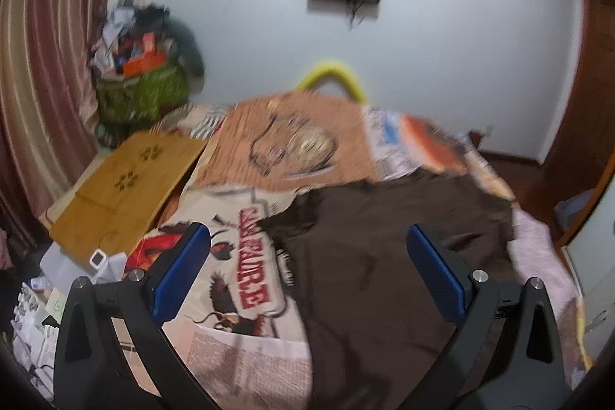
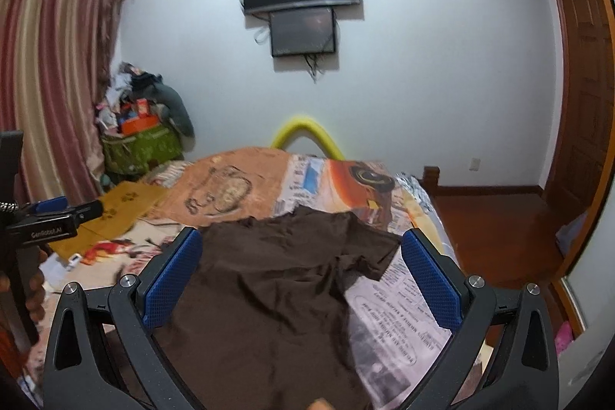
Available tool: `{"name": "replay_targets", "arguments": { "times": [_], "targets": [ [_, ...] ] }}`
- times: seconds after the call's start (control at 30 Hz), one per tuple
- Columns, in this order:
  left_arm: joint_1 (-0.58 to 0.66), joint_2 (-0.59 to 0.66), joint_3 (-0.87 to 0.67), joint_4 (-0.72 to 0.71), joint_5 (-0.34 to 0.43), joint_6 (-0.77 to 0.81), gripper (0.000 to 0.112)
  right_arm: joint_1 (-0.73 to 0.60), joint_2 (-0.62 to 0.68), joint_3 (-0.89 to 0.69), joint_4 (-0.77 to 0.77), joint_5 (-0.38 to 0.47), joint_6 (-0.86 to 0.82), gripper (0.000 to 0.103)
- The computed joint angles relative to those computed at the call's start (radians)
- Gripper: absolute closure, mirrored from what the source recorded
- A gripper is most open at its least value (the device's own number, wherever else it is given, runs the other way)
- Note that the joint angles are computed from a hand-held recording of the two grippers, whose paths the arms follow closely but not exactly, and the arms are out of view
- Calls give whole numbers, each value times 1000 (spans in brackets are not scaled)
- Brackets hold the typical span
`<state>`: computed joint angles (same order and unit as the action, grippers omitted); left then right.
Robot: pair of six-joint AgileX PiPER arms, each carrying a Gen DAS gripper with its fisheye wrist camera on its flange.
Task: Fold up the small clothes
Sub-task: 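Lower both grippers to the brown T-shirt and close on its hem edges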
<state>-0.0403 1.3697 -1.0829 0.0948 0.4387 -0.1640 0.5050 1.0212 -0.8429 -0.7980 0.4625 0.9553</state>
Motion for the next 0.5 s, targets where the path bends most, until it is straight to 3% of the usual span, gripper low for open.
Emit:
{"name": "replay_targets", "arguments": {
  "times": [0.07,0.23,0.5],
  "targets": [
    [51,97,-50,-111,7,132,9,-78,53,-15,102,-41,-107,0],
    [126,325,-187,-227,77,257,9,-198,145,-42,347,-104,-382,2],
    [189,565,-395,-251,197,256,15,-351,333,-122,731,-115,-855,23]
  ]
}}
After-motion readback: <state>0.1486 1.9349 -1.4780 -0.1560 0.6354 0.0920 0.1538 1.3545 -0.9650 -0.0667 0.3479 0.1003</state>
